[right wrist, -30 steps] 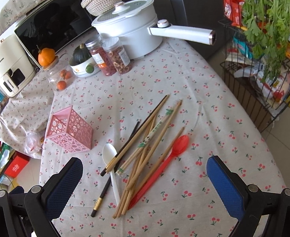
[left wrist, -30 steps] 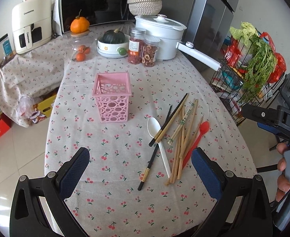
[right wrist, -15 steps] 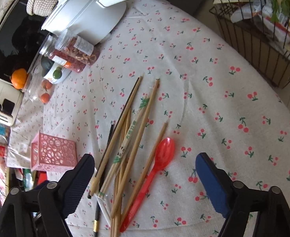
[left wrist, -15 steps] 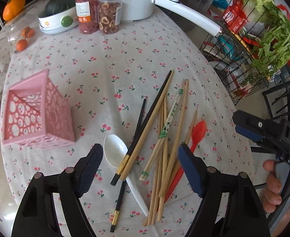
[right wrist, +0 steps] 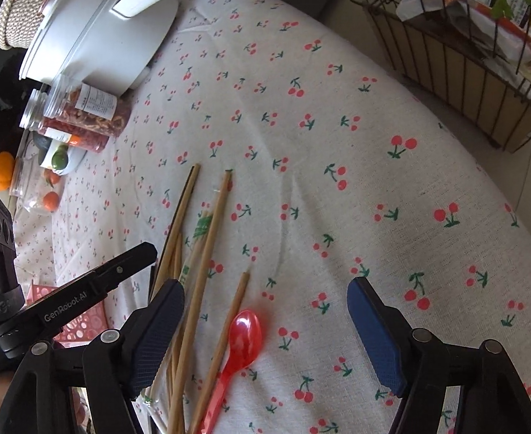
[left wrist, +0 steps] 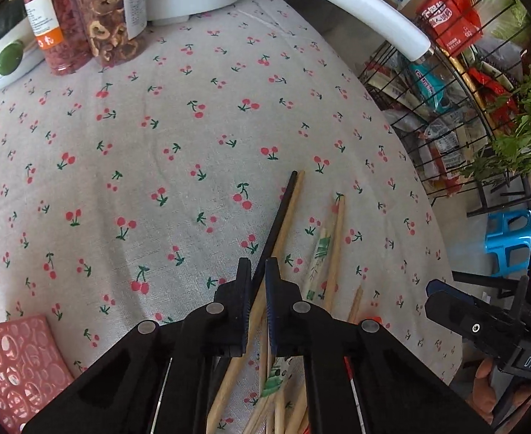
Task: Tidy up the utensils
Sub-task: 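Lower the left tool onto the black chopstick and close on it, then lift the black chopstick with the left tool while the right tool grasps a wooden chopstick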
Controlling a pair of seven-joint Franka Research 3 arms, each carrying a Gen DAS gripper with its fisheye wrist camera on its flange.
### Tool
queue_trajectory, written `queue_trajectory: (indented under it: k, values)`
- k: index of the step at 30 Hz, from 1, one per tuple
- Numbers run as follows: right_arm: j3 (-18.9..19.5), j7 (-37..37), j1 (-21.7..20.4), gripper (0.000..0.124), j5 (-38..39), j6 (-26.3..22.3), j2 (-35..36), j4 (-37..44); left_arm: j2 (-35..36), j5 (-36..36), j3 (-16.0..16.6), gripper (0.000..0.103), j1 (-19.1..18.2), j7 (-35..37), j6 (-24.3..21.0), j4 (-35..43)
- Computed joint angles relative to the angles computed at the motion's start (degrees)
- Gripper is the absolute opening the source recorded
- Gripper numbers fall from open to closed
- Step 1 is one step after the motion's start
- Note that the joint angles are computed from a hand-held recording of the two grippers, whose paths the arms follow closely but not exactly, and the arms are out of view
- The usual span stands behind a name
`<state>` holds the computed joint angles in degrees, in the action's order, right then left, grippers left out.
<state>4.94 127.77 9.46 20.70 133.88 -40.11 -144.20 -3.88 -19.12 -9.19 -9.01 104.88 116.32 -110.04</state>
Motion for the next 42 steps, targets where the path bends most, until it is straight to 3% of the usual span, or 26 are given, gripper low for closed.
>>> queue_trajectory:
  k: [6,8,17,21,27,33,37,42]
  values:
    - [0.14,0.61,-0.63,0.079,-0.84,-0.41,0.14,0.07,1.77,3.36,-0.95,0.008,-0.70,-1.27,-0.11,2.05]
    - [0.17,0.84,-0.68,0.079,-0.98,-0.60,0.20,0.13,2.96,3.45,-1.04,0.010,-0.67,-1.36,-2.16,3.38]
    - [0.00,1.12,-0.55,0.079,-0.84,-0.61,0.43,0.20,5.65,6.21,-2.39,0.013,-1.37,-5.86,0.45,5.43]
    - [0.02,1.67,-0.58,0.079,-0.59,-0.38,0.50,0.06,5.42,3.44,-2.23,0.010,-0.86,-6.72,3.35,4.20]
    - [0.55,1.66,-0.54,0.079,-1.65,-1.07,-0.02,0.08,-2.52,3.99,-0.95,0.006,-0.90,-5.70,9.72,-3.27]
    - [1.33,2.56,-0.38,0.079,-2.30,-1.34,-1.37,-0.15,-13.30,-1.37,3.14,0.005,-1.97,-0.38,10.36,-9.12]
    - [2.24,2.13,0.53,0.079,-3.08,-1.41,-1.72,1.00,-22.36,-6.71,7.66,0.005,-3.35,4.02,9.45,-14.16]
    - [4.25,1.81,1.44,0.079,-5.43,-0.98,-1.28,2.74,-32.86,-7.92,11.64,0.005,-4.15,6.89,9.85,-20.89]
